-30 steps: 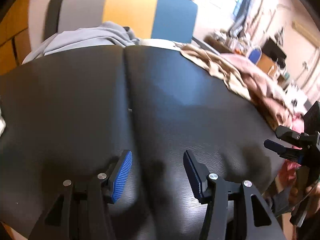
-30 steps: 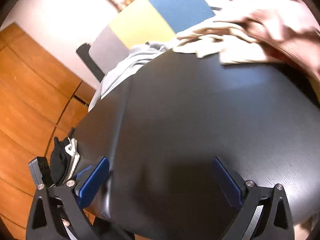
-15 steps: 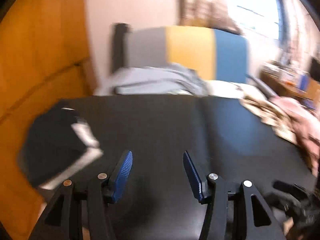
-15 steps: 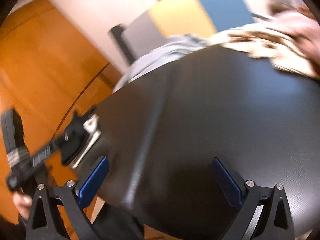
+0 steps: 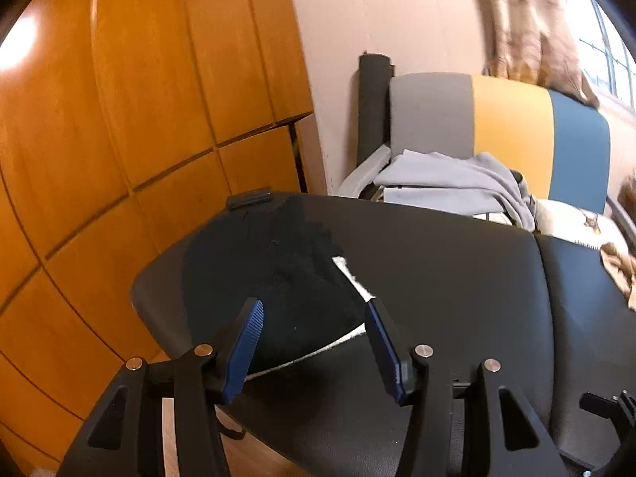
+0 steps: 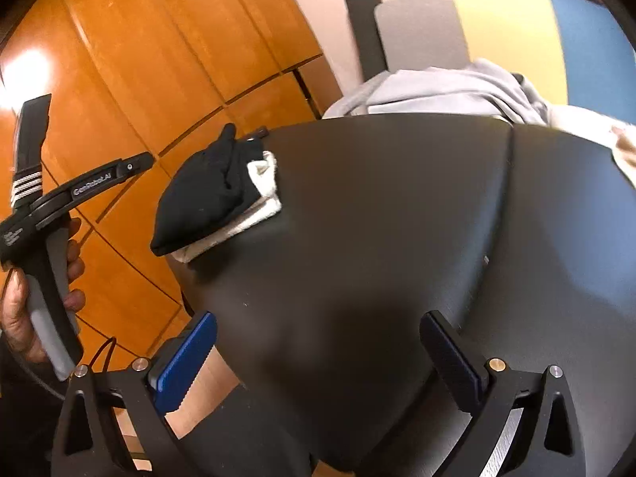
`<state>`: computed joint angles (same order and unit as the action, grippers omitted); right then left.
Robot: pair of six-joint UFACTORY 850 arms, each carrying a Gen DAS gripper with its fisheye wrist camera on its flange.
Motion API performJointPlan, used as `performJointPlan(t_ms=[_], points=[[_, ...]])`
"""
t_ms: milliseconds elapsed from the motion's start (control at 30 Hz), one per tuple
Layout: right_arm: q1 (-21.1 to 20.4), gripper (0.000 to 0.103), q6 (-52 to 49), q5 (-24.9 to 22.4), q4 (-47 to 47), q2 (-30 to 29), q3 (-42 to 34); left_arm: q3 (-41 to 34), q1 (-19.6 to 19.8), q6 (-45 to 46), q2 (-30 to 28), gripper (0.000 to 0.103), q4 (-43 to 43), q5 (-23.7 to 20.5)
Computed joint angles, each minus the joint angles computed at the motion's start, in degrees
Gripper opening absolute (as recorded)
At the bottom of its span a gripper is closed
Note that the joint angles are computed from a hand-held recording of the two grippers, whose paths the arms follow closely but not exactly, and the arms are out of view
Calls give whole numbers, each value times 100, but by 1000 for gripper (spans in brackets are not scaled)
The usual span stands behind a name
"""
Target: Fold clothes
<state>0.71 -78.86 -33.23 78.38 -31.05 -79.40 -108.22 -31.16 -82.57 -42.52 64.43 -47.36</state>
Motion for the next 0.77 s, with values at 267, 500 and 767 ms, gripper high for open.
performJointPlan(t_ms=[267,500,767], points=[[485,103,200,258,-509,-258,-758,476,102,-957,289,54,219,-158],[1162,103,912,430,-1555,-890,-2013,736,216,-1092,422,54,130,-481],[1591,103,1777,132,-2578,-1449,-2893,1396,361,-1950,794,48,434,-340]])
